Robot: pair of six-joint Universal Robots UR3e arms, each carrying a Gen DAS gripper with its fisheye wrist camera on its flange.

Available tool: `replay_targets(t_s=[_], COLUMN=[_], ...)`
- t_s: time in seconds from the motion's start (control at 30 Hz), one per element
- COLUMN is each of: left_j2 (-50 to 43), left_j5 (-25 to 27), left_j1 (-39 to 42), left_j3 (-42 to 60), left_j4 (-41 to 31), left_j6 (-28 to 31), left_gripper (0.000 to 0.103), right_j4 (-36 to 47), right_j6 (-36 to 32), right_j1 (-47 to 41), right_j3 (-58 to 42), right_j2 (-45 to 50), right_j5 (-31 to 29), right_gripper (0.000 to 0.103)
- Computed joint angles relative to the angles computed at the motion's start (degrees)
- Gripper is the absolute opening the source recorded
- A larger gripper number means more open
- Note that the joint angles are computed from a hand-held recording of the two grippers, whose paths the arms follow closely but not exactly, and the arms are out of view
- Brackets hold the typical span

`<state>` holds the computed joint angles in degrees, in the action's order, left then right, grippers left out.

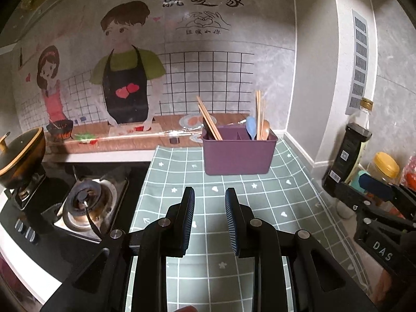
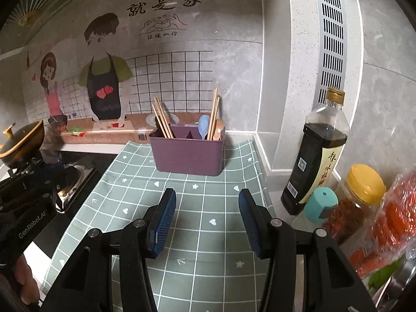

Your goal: Organize utensils

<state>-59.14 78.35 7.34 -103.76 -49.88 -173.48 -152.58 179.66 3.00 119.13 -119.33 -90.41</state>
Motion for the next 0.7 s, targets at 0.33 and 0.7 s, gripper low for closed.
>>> replay_targets(t_s=[0.33, 0.7], left_j2=[0.66, 2.01], left_j5=[-1.14, -2.29], left_j1=[0.71, 2.1], left_j3=[0.33, 0.1], left_j4=[-2.38, -4.14], left_j6=[0.3, 0.28], left_gripper=[0.026, 0.026], right_j4=[-0.13, 0.61], right_j6=[0.3, 0.36], right_j1=[1.62, 1.57], right_j3=[0.18, 0.12], right_j2=[0.11, -0.29], right_j5=[-1.74, -1.23], right_gripper=[0.048, 0.048])
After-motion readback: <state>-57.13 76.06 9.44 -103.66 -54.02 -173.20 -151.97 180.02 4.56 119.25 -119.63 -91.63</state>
